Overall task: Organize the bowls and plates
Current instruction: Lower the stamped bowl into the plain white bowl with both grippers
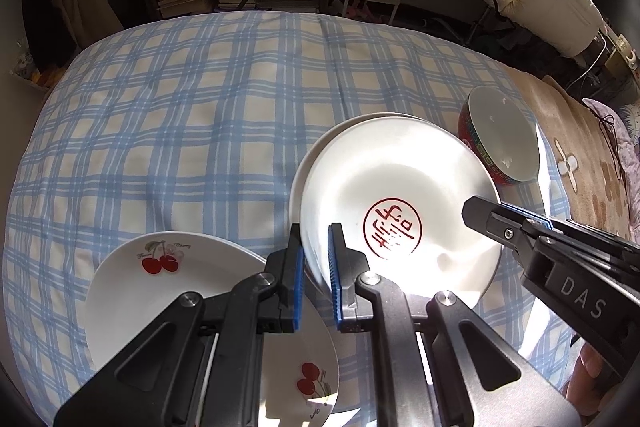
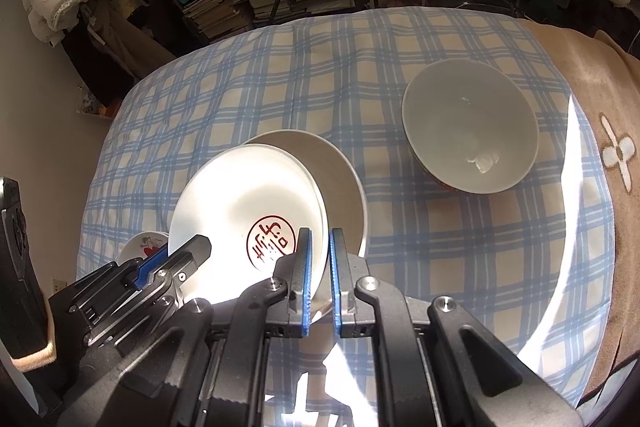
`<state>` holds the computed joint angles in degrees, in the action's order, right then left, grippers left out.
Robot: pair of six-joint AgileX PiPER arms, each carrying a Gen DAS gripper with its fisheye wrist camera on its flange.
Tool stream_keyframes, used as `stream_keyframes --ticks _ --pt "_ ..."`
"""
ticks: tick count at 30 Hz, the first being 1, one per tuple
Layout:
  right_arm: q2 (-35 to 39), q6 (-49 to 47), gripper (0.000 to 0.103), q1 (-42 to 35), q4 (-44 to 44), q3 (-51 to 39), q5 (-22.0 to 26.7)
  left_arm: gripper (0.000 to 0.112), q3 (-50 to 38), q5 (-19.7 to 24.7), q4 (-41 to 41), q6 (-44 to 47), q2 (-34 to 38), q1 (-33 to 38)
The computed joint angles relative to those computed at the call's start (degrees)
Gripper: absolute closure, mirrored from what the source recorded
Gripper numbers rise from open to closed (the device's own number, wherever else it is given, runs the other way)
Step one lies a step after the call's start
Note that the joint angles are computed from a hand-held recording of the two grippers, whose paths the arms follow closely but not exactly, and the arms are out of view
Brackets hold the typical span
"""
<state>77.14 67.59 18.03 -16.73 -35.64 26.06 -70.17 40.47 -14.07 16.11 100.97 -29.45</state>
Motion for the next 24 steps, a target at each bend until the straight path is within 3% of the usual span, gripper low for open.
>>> stream_keyframes --ticks 7,24 --pt "1.1 0.6 0.094 -0.3 -0.6 -0.6 0.3 0.100 -0.7 0.3 -0.8 0.6 1.1 -0.1" --pt "0.9 -9.6 0.094 -4.3 9.3 0.7 -2.4 0.099 -0.8 0.5 2.1 -1.4 1.8 -1.5"
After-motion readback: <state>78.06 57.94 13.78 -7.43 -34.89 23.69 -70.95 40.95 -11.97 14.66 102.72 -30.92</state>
